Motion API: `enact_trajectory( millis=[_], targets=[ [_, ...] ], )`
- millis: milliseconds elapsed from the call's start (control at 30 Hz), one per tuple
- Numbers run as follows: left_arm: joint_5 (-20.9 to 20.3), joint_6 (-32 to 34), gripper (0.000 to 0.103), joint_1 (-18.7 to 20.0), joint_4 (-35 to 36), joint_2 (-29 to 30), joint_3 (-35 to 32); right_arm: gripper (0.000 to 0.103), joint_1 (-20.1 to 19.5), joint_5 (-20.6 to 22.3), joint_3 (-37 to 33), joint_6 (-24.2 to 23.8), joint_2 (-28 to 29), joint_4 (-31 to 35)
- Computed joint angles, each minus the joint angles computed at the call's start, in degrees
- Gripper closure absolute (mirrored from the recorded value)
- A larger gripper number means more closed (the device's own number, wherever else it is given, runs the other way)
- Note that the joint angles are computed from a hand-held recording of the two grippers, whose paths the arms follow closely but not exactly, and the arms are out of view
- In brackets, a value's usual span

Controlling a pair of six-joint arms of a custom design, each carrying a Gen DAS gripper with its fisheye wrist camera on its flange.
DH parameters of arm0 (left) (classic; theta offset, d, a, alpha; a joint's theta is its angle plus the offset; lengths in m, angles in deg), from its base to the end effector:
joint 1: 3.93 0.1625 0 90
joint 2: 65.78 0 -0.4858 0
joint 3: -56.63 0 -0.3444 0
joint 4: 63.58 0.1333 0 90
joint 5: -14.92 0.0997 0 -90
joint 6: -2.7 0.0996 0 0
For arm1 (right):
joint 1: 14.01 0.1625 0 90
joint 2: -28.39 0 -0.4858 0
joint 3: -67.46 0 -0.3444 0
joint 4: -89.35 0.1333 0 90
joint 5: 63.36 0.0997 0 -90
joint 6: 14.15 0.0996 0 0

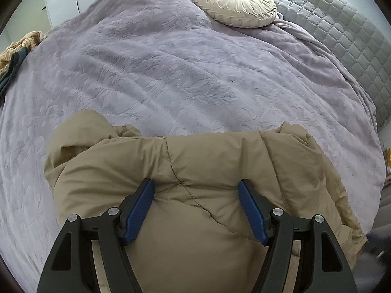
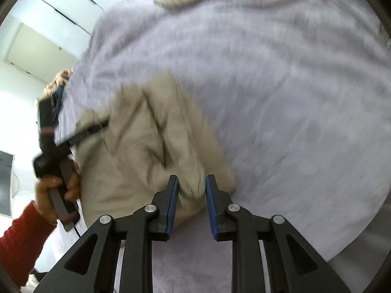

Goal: Fold large clothes
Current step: 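Press the folded jacket flat with both tools and open them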

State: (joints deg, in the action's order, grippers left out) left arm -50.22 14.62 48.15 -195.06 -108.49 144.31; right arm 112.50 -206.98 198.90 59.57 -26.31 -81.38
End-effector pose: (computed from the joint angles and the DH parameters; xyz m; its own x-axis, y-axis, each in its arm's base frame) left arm -0.2887 -0.6556 0.1523 -0.5582 0.7280 -0.3980 0.7448 0.6511 0.1462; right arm 0.3183 -0.3408 0.1718 -0.7127 0.6833 0.1584 0.3232 0.5203 -0.7905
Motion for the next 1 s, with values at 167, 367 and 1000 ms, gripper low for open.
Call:
enact_trajectory(
  millis=[167,367,1000],
  targets=[
    [0.86,0.34,0.032,-0.17,-0.96,-0.06,0.66,0.079,-0.41,-0.38,-3.22,-11.8,0.2,-3.88],
    [2.19,0.02,0.03,-0.59,-0.06,-0.25,0.6,0.079,-4.33,5.63,-7.22,-18.06,4.83,0.14],
    [1.42,-13.17,0.03,2.59,14.81,-11.46,-2.0,0.077,-10.34,15.0,-5.54,-21.35,4.59,-3.79]
  ],
)
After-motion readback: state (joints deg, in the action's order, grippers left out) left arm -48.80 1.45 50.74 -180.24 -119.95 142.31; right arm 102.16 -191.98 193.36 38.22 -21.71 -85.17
